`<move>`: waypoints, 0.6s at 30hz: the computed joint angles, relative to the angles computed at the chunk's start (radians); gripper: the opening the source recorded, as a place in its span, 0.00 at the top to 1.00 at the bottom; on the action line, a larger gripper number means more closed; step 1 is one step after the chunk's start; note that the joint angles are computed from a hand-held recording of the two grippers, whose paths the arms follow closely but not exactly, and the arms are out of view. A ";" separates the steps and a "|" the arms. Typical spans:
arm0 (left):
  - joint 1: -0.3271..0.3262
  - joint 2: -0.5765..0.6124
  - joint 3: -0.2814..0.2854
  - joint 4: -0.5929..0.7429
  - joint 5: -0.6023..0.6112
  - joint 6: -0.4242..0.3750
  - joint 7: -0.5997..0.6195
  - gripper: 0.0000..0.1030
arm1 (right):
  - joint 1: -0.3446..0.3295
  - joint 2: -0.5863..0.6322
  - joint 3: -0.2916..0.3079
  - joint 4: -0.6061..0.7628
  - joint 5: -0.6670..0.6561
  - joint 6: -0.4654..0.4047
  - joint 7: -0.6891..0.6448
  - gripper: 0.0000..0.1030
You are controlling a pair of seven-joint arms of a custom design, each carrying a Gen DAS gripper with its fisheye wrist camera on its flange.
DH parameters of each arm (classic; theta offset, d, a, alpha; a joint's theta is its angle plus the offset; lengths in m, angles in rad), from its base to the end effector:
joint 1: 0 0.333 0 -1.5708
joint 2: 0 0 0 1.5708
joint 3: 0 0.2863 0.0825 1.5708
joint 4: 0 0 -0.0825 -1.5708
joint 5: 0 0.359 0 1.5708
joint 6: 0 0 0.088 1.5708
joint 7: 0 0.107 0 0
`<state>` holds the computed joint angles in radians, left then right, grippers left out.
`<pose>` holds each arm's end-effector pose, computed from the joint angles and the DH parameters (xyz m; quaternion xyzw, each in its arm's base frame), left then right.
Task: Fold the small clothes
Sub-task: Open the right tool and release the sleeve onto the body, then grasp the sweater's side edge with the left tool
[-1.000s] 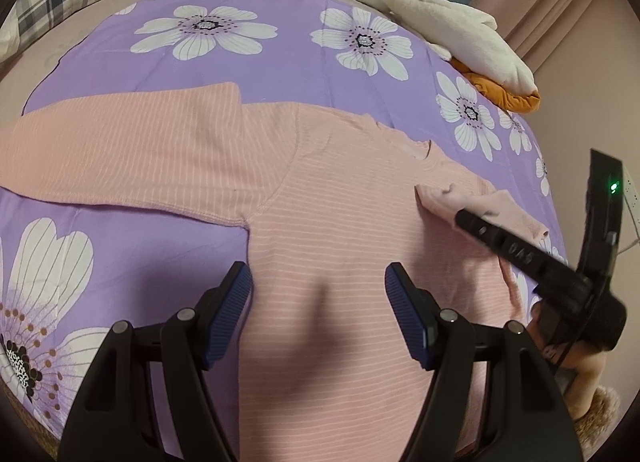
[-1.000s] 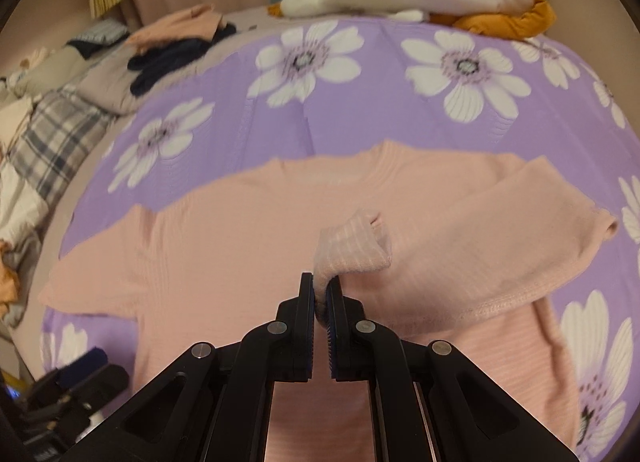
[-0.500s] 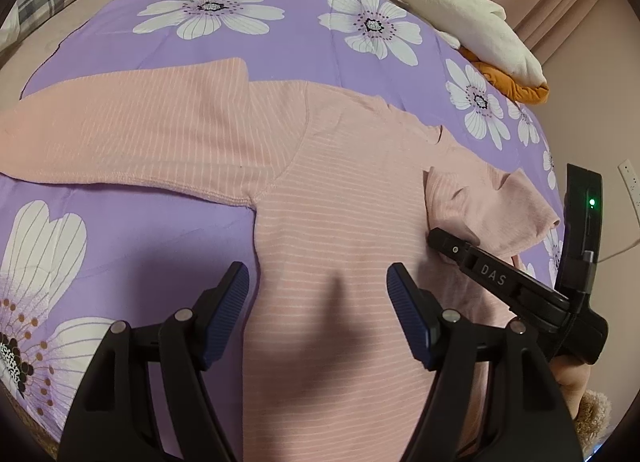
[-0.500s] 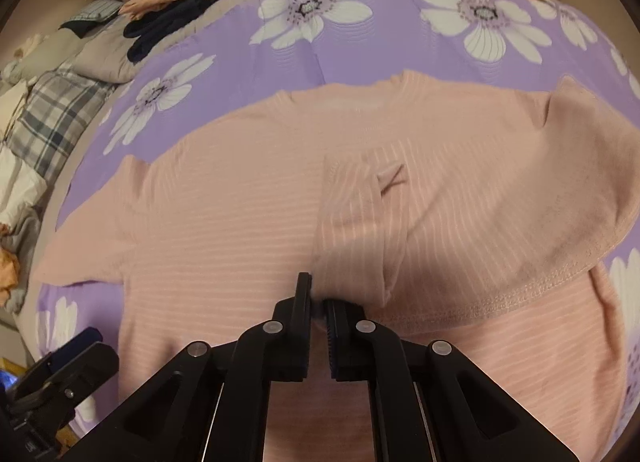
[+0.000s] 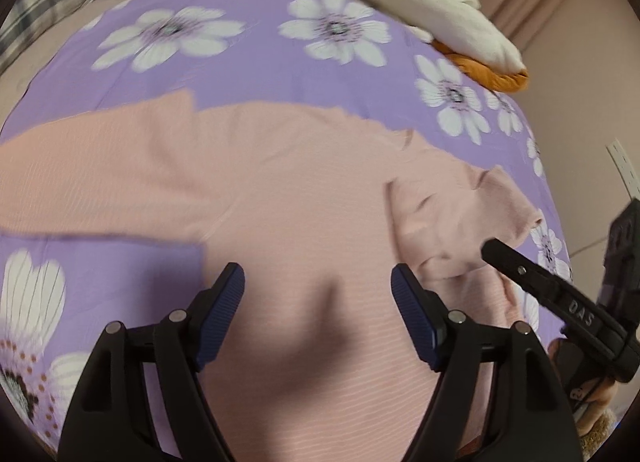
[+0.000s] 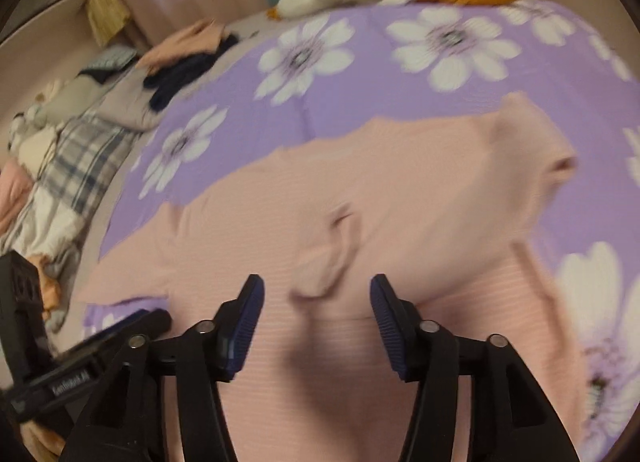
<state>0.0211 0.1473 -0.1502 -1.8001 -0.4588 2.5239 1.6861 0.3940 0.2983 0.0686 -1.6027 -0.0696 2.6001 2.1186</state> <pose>0.6153 -0.0707 0.5070 -0.6867 0.6453 -0.3294 0.0593 0.5974 0.2931 0.5192 -0.6477 0.6802 -0.1122 0.3244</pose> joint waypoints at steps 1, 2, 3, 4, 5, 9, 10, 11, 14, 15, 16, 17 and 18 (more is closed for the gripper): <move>-0.009 0.020 -0.007 0.032 0.014 -0.001 0.012 0.25 | 0.016 -0.026 -0.028 -0.030 -0.051 0.009 0.053 0.41; -0.017 0.037 -0.010 0.056 0.038 -0.003 0.010 0.25 | 0.025 -0.052 -0.047 -0.062 -0.099 0.014 0.102 0.41; -0.033 0.058 -0.013 0.085 0.078 0.000 0.001 0.25 | 0.024 -0.069 -0.053 -0.082 -0.126 0.014 0.131 0.41; -0.042 0.075 -0.017 0.105 0.101 0.003 -0.001 0.25 | 0.024 -0.089 -0.063 -0.109 -0.162 0.010 0.174 0.41; -0.052 0.098 -0.024 0.133 0.124 0.000 0.000 0.25 | 0.020 -0.103 -0.069 -0.129 -0.194 0.004 0.215 0.41; -0.089 0.196 -0.050 0.245 0.183 -0.035 0.008 0.27 | -0.015 -0.132 -0.062 -0.187 -0.236 -0.033 0.302 0.41; -0.101 0.220 -0.051 0.269 0.208 -0.044 0.002 0.29 | -0.023 -0.142 -0.059 -0.203 -0.243 -0.036 0.316 0.41; -0.116 0.245 -0.046 0.295 0.242 -0.058 -0.010 0.30 | -0.026 -0.143 -0.059 -0.204 -0.258 -0.051 0.345 0.41; -0.153 0.300 -0.031 0.347 0.335 -0.095 -0.044 0.35 | -0.046 -0.166 -0.050 -0.244 -0.272 -0.055 0.374 0.41; -0.160 0.313 -0.027 0.358 0.358 -0.104 -0.054 0.36 | -0.051 -0.172 -0.047 -0.253 -0.276 -0.053 0.380 0.41; -0.167 0.324 -0.023 0.366 0.378 -0.110 -0.066 0.38 | -0.056 -0.183 -0.044 -0.270 -0.277 -0.051 0.385 0.41; -0.173 0.334 -0.018 0.373 0.397 -0.112 -0.081 0.39 | -0.061 -0.185 -0.040 -0.276 -0.274 -0.048 0.385 0.41; -0.176 0.339 -0.015 0.375 0.412 -0.104 -0.094 0.42 | -0.068 -0.189 -0.038 -0.286 -0.268 -0.040 0.381 0.41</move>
